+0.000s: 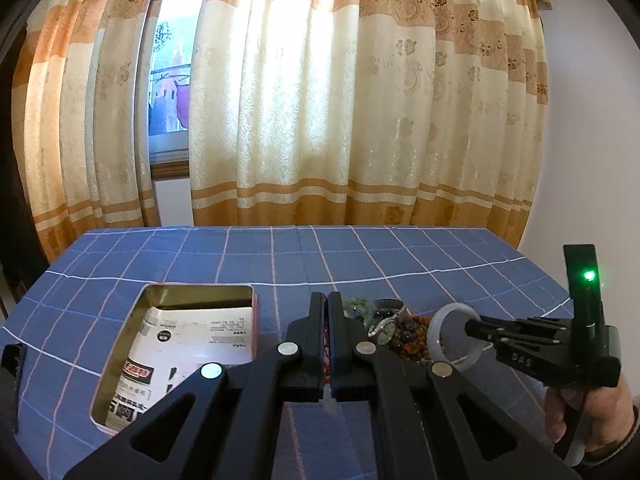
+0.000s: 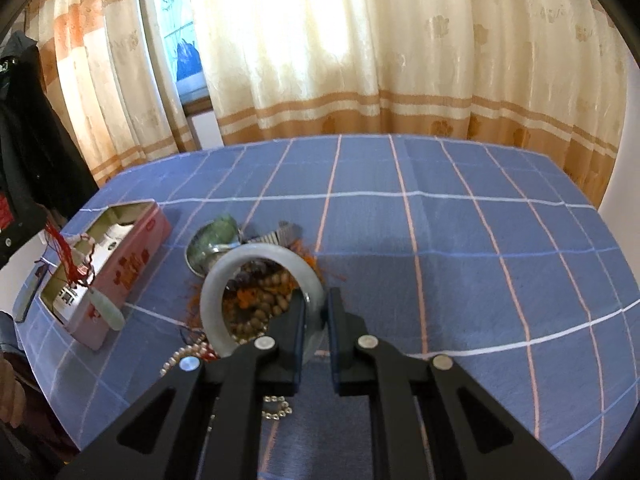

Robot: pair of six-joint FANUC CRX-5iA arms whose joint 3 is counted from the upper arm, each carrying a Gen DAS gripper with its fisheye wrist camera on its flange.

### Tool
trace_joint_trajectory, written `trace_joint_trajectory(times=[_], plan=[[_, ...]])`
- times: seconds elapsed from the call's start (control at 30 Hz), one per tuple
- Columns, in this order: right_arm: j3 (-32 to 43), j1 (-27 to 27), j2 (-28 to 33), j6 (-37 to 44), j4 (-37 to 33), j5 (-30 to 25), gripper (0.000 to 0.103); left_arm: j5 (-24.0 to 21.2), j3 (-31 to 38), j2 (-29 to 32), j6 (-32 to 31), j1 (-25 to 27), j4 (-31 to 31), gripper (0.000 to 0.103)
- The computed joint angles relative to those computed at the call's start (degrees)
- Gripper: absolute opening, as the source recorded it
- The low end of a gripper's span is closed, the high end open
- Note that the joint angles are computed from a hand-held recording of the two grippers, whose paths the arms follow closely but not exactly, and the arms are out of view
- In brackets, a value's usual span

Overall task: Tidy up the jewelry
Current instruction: 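Carry the bangle in the right tool and pendant in the left tool over the pink tin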

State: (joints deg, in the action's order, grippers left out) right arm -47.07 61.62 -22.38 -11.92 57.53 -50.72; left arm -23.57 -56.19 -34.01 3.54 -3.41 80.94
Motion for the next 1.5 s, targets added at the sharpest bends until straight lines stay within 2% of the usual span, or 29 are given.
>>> trace_joint_trajectory(times=[0.23, 0.4, 0.83, 1.13, 1.5], plan=[[2.5, -0.9, 1.9, 2.0, 2.0, 2.1, 0.013, 1.4, 0.8, -0.1, -2.2, 0.7, 2.2, 0.0], [4.5, -2.0, 4.0, 2.9, 4.1, 4.8, 0.013, 4.0, 1.8, 0.6, -5.6, 0.5, 5.8, 0.0], [14.6, -4.9, 13.8, 8.0, 6.4, 13.9, 0.013, 9.3, 5.9, 8.4, -14.7, 0.7, 16.3, 0.0], [20.9, -5.9, 21.0, 12.3, 3.3, 17.3, 0.013, 7.3, 8.1, 13.5, -12.9, 4.6, 13.3, 0.0], [25.0, -6.6, 26.1, 15.0, 0.2, 19.2, 0.013, 5.8, 9.3, 16.5, -9.8, 7.9, 8.3, 0.0]])
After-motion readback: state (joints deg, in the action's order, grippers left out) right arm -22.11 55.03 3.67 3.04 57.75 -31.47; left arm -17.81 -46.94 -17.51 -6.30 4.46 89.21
